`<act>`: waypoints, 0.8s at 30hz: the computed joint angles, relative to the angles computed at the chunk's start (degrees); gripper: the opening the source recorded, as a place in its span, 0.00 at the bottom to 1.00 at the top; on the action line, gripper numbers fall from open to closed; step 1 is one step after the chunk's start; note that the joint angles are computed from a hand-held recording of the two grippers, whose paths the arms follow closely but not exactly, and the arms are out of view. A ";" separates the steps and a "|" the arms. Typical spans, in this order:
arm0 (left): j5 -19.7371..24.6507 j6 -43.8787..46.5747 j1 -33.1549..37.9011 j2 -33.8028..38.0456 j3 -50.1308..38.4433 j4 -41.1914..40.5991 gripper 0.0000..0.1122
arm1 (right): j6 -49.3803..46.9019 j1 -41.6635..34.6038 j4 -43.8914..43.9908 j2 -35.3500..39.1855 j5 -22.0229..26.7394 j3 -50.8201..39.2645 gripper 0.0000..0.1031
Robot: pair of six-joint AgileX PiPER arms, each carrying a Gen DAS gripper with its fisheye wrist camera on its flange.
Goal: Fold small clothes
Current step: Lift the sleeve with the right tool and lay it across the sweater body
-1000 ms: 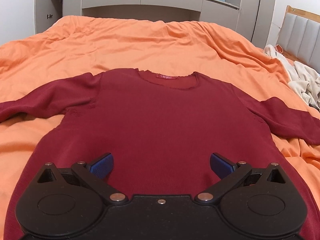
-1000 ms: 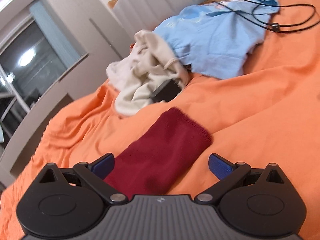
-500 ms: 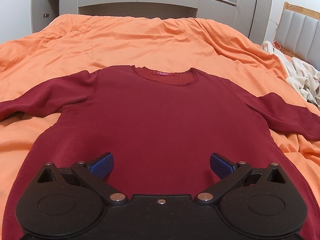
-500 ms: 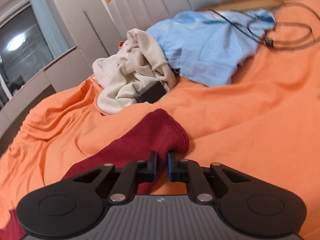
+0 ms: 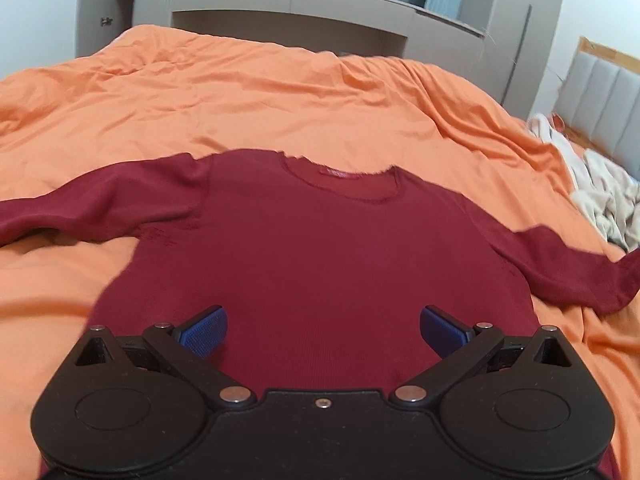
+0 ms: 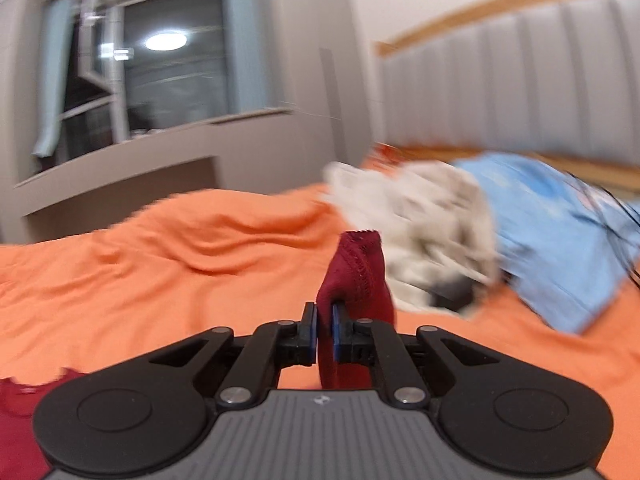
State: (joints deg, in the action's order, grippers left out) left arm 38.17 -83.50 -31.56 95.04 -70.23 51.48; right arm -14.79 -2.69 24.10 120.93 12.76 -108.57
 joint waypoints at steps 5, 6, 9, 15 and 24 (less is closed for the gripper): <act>1.94 -3.43 1.76 -1.97 0.90 0.12 0.91 | -11.78 6.86 11.29 0.49 4.96 -5.31 0.08; 3.14 -3.62 2.12 -2.08 0.64 -0.49 0.91 | -12.67 8.54 12.34 0.89 6.27 -6.82 0.08; 7.00 -3.90 3.85 -1.93 -0.78 -3.33 0.91 | -15.19 12.66 15.10 1.79 8.62 -9.67 0.08; 7.70 -8.66 7.86 -4.75 1.05 -3.85 0.91 | -14.98 20.39 17.15 5.07 13.10 -14.73 0.08; 10.55 -15.27 9.36 -7.94 3.51 0.46 0.91 | -9.88 30.79 7.03 8.32 16.70 -13.78 0.08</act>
